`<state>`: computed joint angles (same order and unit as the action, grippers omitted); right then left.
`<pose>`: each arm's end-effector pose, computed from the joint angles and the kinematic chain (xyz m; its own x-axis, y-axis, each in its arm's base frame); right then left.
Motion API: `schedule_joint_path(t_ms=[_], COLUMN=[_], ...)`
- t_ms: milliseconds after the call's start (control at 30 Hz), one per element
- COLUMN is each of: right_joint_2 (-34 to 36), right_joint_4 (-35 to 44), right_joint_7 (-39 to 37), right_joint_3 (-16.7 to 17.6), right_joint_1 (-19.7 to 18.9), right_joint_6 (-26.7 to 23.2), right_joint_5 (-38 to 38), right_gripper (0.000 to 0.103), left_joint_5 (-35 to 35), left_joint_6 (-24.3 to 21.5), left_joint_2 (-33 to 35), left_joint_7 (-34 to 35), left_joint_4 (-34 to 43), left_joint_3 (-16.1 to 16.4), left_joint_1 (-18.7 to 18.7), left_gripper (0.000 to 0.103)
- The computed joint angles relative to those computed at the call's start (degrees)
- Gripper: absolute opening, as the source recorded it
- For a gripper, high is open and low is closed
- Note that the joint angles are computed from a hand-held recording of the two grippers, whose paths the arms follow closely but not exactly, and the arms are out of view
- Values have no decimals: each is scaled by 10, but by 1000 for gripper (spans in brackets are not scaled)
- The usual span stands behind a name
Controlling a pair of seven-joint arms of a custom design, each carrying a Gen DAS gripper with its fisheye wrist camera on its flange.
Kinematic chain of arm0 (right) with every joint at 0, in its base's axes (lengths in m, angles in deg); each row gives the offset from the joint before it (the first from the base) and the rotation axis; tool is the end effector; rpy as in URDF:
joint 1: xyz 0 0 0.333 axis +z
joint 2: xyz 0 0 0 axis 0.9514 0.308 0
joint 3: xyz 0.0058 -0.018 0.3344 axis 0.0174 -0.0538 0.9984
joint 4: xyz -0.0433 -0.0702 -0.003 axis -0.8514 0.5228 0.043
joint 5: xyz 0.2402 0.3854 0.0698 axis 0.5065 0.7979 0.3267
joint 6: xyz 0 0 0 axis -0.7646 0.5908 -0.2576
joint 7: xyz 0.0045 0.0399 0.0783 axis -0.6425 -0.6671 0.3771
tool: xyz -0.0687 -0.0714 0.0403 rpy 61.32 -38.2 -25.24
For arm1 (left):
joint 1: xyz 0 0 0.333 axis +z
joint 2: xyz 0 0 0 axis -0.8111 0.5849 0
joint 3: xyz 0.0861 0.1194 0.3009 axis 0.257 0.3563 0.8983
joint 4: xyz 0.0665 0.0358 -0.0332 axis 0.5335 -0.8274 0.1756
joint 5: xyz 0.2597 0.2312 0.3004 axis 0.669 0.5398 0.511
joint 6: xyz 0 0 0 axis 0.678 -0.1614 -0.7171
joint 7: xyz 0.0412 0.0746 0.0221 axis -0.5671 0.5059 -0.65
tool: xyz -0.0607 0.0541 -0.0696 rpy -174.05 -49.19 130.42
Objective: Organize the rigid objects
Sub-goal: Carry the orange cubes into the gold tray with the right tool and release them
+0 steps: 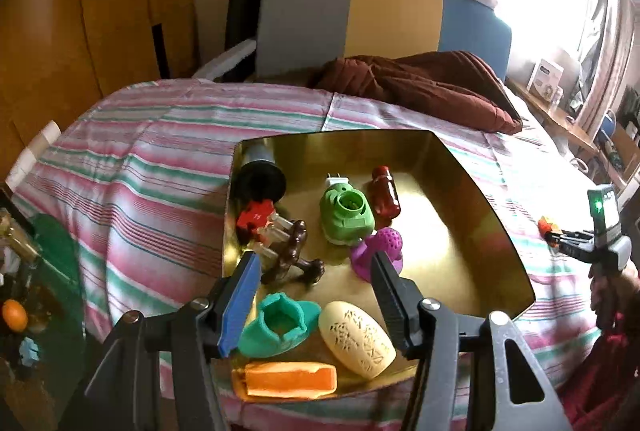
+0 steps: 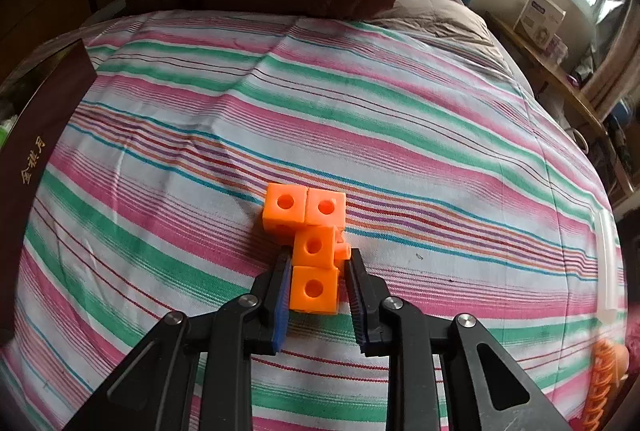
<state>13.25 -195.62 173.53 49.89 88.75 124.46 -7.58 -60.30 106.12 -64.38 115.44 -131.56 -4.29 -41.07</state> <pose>0.6191 0.2182 0.2862 0.3341 -0.9328 0.1351 -0.8024 -0.3567 -0.4784 0.3959 -0.0916 0.3855 0.2742 -0.9597 0.0610 -0.6983 -0.2423 -0.6736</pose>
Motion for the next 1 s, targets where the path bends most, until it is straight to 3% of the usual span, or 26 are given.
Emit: schedule_joint_path(t_ms=[100,233,367,500,667,1000], right_joint_2=[0,-3,-15,-35,-54,-109], right_joint_4=[13,27,21,-1,-26,-78], right_joint_7=[31,120,153,123,102,107], right_joint_3=[-12,-36,-17,16,33,47], right_joint_1=[19,58,51,24,19,33], right_joint_6=[-33,-90,-116,-113,-100,-26], right_joint_5=[-19,-103,-119,-45,6,32], right_gripper=[23,23,23,23,23,23], left_joint_5=[-9,-10,-14,-22,-28,-33], left_joint_6=[6,5,7,9,8,9], left_joint_2=[-10,-34,-44,-46,-51,-51], left_joint_7=[9,4,1,3,5,6], left_joint_4=[-12,-26,-35,-43,-51,-55], left_joint_3=[17,2,-3,4,6,8], left_joint_1=[-20,-15,-15,-22,-28,-30], left_gripper=[57,58,58,57,58,58])
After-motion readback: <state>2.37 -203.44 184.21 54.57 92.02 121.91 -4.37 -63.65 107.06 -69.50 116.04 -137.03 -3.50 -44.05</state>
